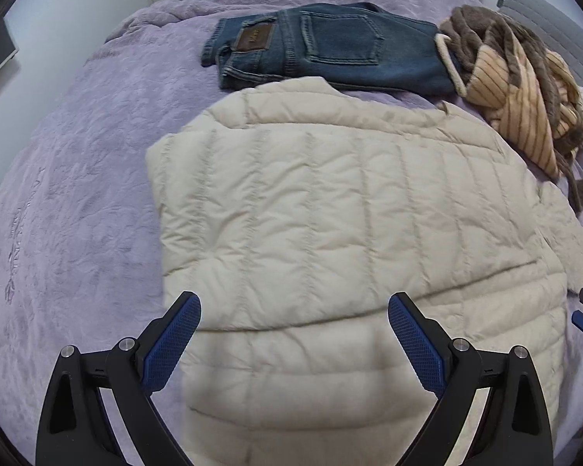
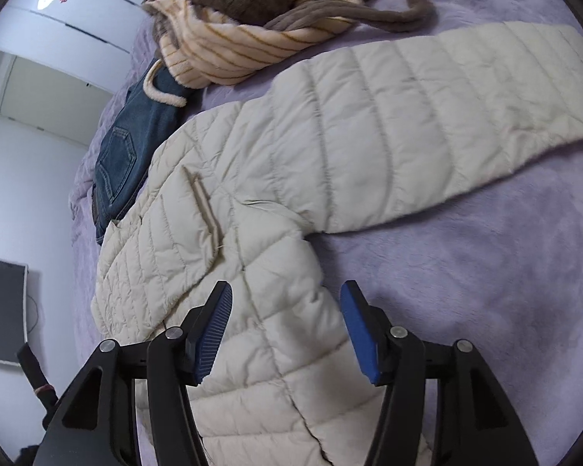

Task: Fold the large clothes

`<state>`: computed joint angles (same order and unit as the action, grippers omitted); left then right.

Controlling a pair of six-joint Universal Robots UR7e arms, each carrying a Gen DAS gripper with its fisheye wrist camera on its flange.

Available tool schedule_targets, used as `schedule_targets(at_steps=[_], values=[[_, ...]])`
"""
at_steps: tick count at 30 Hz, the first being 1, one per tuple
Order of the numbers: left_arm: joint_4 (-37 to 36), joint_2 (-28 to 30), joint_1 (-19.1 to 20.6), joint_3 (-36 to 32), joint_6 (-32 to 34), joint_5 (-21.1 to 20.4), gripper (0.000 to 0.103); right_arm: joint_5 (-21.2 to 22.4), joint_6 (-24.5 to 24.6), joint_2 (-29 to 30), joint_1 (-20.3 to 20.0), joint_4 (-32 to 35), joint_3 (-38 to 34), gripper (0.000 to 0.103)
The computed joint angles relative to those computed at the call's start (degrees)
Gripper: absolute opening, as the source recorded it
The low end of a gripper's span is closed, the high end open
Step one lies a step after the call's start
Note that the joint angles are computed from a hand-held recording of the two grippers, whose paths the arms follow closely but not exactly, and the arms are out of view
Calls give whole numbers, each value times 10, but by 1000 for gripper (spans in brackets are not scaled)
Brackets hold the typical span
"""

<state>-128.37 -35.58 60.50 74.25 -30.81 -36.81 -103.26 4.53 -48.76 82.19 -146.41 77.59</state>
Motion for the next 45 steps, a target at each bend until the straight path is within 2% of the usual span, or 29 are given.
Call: schedule_targets(at_steps=[6,12,16,19,22,28,31,32,33,34,35,41,45], values=[[35,44,-18,-43,-5,-46,98,-11,38,-45,-37,-28,43,63],[79,88,-32,-93,-10,-54,98,20,88,-69,-84,-70,59,63],[102,108,-33,-120,-11,-84,98,42,109,-67,-107,-71,37,63],[103,118,-37,-128,-7,-91,98,79,122,-61,-123,-83,20,63],[107,124,-42,-135,-9,-93,98,135,147,-49,-142,-91,-1,63],[117,131,-43,-147,-26,-93,98,254,227,-6,-171,-115,-56,63],[114,128,-42,-145,-33,-92,98,285,271,12,-177,-119,-76,63],[113,130,-42,-148,-35,-90,98,295,280,17,-178,-119,-82,59],[110,127,-41,-145,-37,-87,98,305,286,22,-179,-120,-87,43],[106,124,-41,-141,-38,-84,98,320,289,25,-179,-120,-90,32],[102,120,-40,-136,-39,-81,98,335,291,28,-180,-121,-92,12],[68,88,-33,-100,-43,-54,98,343,262,31,-158,-121,-107,8],[42,61,-24,-72,-47,-27,98,333,202,45,-122,-91,-145,8]])
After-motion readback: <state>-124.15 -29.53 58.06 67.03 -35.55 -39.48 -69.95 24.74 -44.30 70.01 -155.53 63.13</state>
